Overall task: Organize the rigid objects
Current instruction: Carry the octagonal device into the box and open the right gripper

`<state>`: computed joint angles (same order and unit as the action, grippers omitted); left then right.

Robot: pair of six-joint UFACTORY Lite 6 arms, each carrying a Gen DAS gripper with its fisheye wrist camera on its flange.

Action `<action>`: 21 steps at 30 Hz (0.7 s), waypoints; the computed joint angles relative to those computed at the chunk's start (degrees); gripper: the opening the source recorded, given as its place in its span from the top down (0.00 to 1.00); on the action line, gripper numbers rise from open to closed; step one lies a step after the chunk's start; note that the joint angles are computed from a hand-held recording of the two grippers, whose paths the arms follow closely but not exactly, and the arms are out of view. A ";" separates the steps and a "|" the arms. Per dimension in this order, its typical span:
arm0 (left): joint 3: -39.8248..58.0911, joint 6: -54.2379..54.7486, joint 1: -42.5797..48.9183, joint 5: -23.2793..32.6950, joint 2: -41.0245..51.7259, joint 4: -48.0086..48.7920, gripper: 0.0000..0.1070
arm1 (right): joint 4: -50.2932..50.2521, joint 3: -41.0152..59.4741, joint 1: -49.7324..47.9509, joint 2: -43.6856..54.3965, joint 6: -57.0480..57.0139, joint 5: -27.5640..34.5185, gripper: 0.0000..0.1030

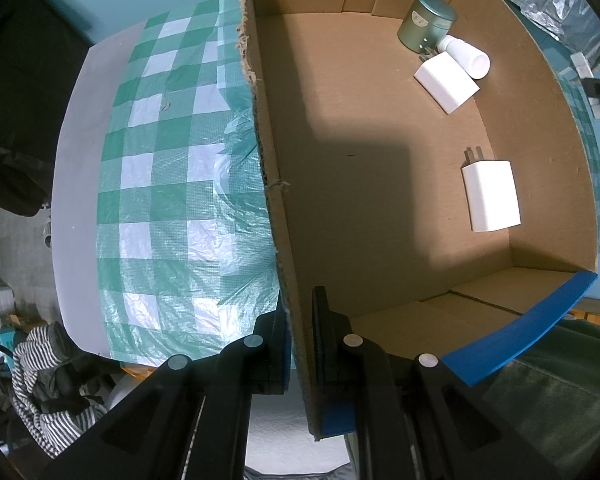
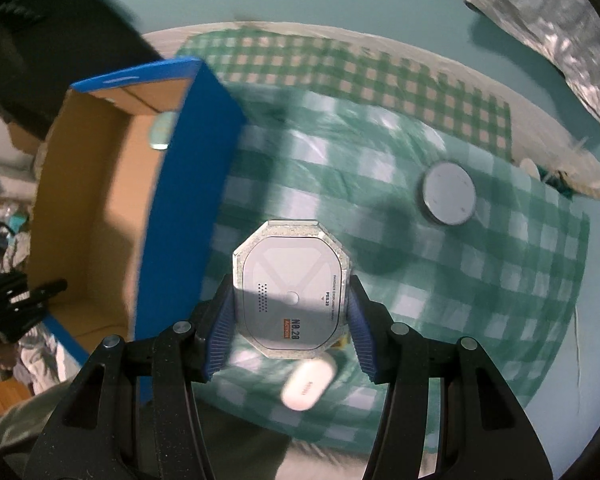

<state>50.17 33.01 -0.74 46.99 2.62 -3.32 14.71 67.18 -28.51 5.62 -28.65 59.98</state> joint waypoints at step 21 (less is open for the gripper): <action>-0.32 0.17 -0.16 -0.21 -0.52 -0.39 0.91 | 1.23 5.07 20.39 0.66 2.42 0.61 0.48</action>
